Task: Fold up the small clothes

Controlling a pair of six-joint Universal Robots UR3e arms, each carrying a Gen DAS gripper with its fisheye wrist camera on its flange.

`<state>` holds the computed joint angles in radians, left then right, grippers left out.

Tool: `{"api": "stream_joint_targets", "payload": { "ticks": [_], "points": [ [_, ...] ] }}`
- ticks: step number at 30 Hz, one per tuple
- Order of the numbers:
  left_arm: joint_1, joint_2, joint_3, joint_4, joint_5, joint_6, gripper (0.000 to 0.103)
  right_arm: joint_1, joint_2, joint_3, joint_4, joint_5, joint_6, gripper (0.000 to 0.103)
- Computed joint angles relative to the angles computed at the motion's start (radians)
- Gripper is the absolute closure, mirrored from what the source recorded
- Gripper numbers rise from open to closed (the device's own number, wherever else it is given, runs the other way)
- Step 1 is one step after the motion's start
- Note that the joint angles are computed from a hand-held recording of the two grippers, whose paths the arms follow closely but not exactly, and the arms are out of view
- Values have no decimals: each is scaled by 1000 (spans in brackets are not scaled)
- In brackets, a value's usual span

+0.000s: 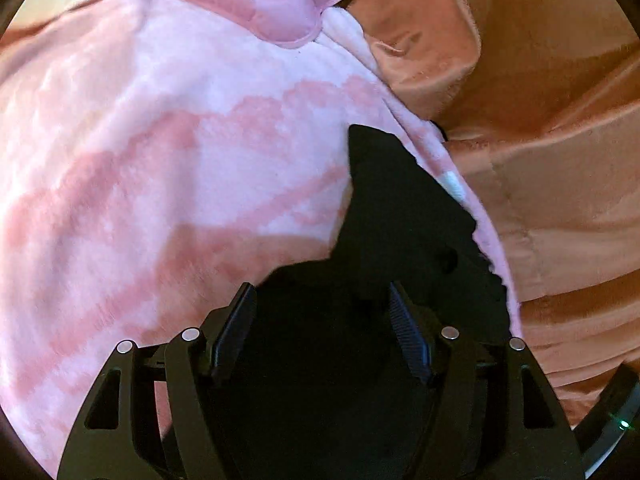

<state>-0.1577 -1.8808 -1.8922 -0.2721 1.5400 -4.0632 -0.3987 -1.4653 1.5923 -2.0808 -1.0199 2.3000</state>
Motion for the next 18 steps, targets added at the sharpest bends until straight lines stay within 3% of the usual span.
{"api": "stream_joint_targets", "payload": {
  "ticks": [1, 3, 5, 6, 7, 14, 18],
  "points": [
    [-13, 1, 27, -58, 42, 5, 38, 49, 4, 19, -41, -16, -1, 35],
    [-2, 6, 16, -56, 34, 5, 39, 142, 54, 10, -106, -80, 39, 40],
    [9, 12, 16, -60, 18, 11, 39, 186, 117, -34, -126, -157, 90, 63],
    [12, 17, 19, -73, 14, 16, 39, 187, 164, -93, -82, -176, 121, 91],
    [15, 21, 18, -76, 10, 20, 39, 158, 183, -135, -18, -140, 130, 97],
    [10, 70, 36, -145, 3, -40, 39, -313, 194, -293, 281, 152, 238, 98],
    [19, 86, -11, -59, -144, -132, 34, -448, 287, -387, 412, 133, 207, 100]
  ]
}}
